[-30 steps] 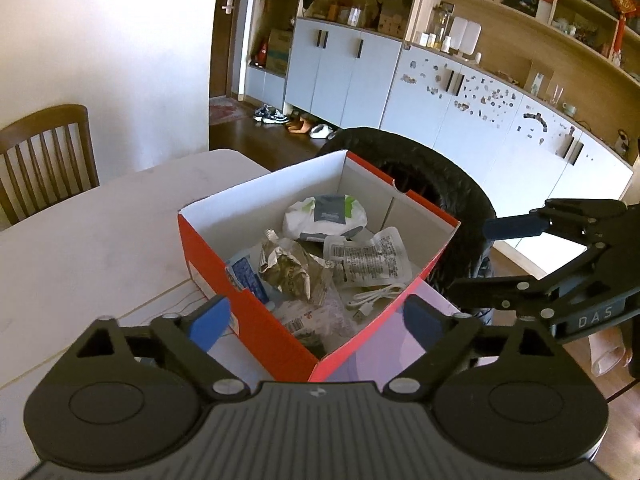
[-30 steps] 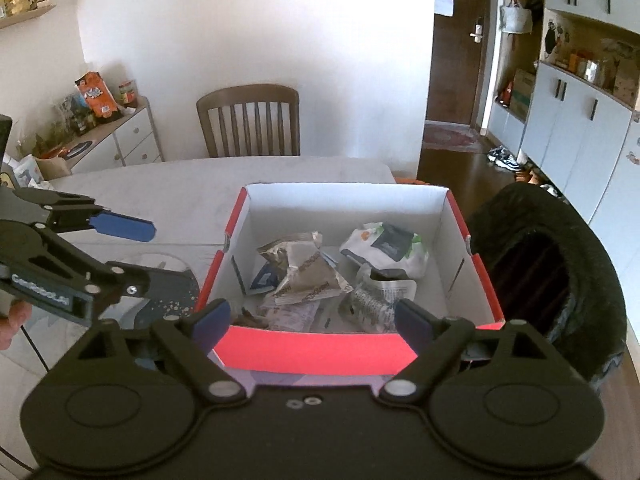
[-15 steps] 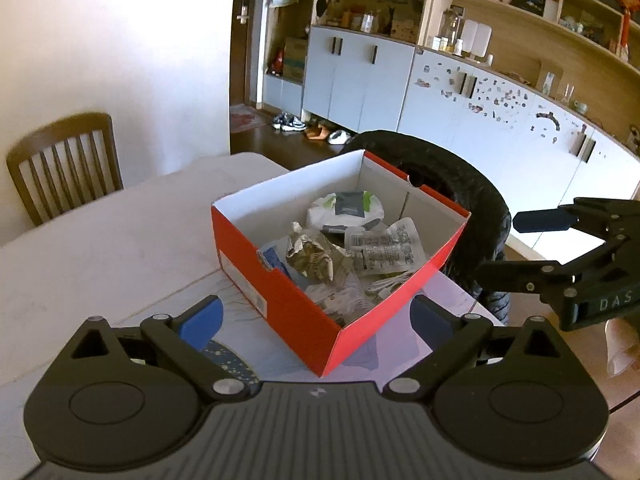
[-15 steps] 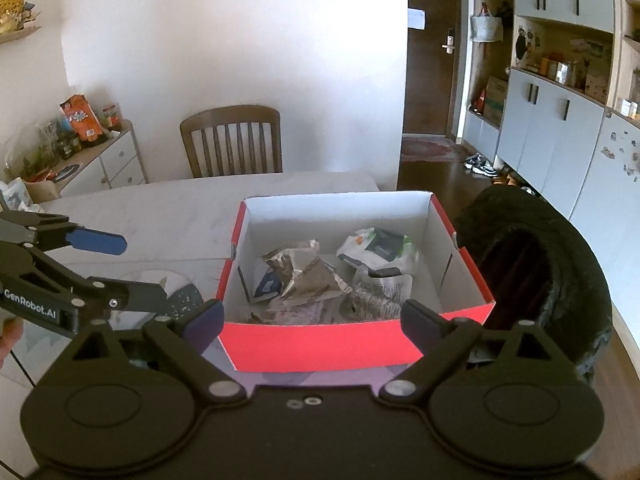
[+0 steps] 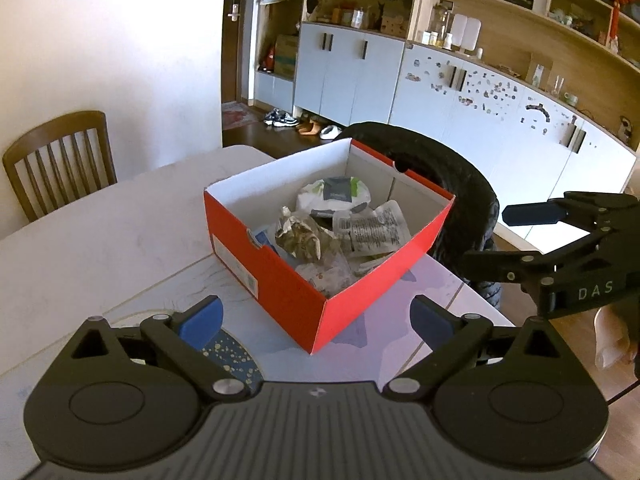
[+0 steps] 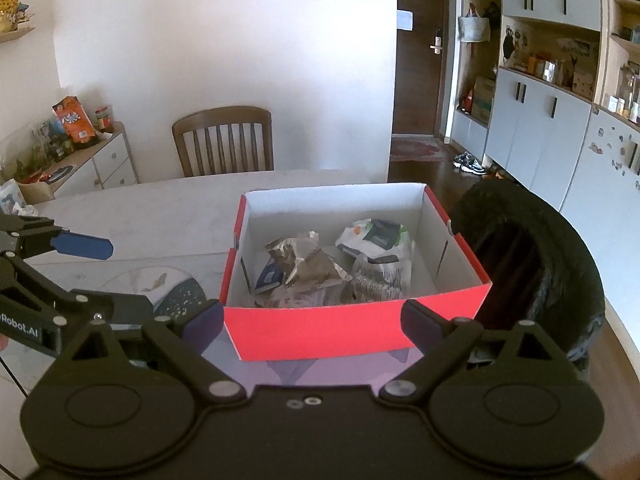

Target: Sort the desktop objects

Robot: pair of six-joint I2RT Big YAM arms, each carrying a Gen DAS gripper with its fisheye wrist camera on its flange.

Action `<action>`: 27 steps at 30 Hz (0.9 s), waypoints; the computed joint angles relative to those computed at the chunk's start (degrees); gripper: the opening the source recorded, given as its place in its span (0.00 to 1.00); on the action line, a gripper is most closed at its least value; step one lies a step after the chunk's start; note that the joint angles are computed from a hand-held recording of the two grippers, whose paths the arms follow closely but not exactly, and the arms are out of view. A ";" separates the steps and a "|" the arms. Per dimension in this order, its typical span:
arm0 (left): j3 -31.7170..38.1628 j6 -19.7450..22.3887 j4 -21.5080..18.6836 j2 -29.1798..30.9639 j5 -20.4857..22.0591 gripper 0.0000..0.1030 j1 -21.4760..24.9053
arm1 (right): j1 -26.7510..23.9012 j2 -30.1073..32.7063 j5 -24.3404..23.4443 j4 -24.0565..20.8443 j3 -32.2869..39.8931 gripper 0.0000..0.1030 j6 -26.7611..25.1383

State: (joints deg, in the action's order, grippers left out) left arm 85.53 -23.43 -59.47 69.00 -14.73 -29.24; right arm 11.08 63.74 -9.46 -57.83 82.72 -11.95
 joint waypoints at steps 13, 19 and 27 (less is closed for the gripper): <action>-0.61 0.17 0.05 0.17 -1.14 0.97 -0.56 | -0.03 -0.41 0.24 -0.37 -0.73 0.93 1.04; -0.80 0.44 0.17 0.42 -1.94 0.97 -0.48 | -0.32 -0.35 -0.70 -0.75 -1.03 0.93 1.99; -0.85 -0.48 -0.34 0.44 -1.94 0.97 0.07 | -0.71 -0.33 -1.01 -1.44 -1.00 0.93 1.94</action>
